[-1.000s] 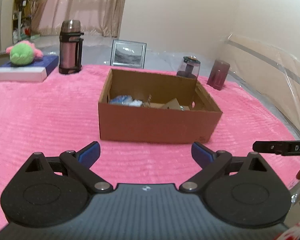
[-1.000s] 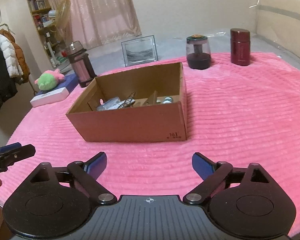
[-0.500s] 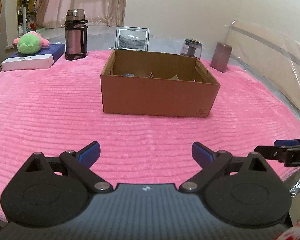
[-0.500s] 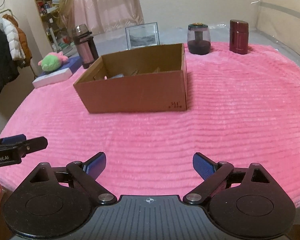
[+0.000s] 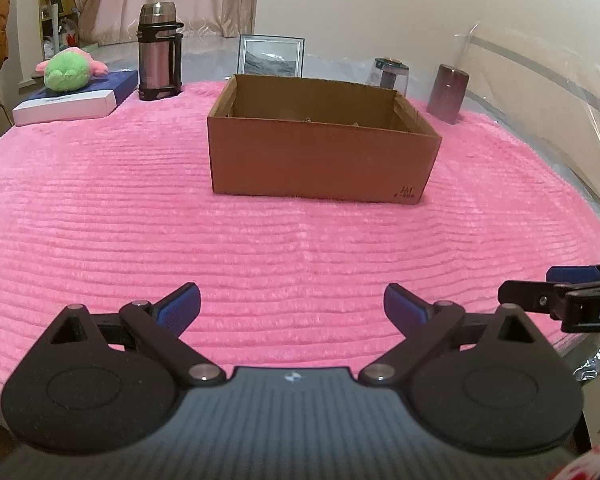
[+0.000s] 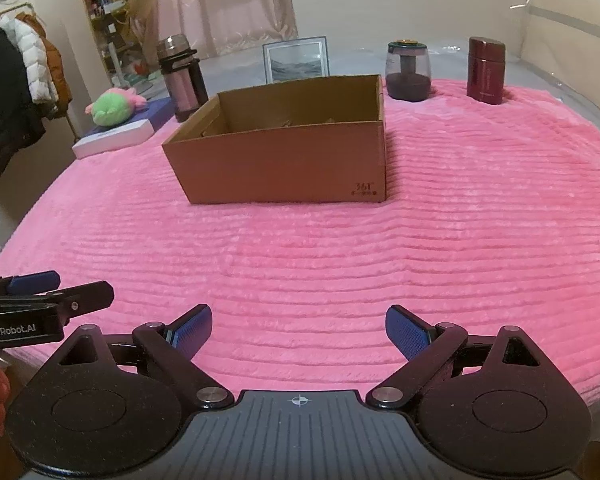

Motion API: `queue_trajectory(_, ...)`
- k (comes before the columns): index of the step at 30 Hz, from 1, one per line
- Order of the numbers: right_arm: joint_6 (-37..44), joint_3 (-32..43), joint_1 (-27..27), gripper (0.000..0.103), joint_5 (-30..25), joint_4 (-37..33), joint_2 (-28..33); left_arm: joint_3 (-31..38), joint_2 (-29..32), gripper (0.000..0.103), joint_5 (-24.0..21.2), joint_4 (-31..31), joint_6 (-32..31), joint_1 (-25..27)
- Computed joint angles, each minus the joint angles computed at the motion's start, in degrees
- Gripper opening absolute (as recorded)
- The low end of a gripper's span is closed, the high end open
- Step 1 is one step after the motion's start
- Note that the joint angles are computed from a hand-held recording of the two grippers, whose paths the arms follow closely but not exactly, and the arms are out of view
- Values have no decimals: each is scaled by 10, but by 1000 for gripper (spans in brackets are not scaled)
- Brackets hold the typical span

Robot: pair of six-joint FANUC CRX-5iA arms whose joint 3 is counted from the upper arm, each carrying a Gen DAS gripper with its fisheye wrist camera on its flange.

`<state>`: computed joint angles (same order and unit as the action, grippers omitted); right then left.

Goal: Organize rigid objects

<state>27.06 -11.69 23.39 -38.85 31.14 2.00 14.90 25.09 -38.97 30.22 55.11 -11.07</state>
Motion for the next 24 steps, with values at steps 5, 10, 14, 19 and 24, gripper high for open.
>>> queue_trajectory(5, -5, -4, 4, 91, 1, -1, -1, -6, -3, 97, 4, -2, -4, -2)
queue_trajectory(10, -10, -7, 4, 91, 4, -1, -1, 0, 1, 97, 1, -7, -1, -3)
queue_trajectory(14, -11, -7, 4, 91, 2, 0, -1, 2, 3, 97, -3, -9, 0, -4)
queue_trajectory(19, -19, -10, 3, 91, 2, 6, 0, 3, 5, 97, -2, -11, -3, -6)
queue_trajectory(24, -26, -12, 3, 91, 0, 12, 0, 4, 6, 97, -1, -13, -4, -8)
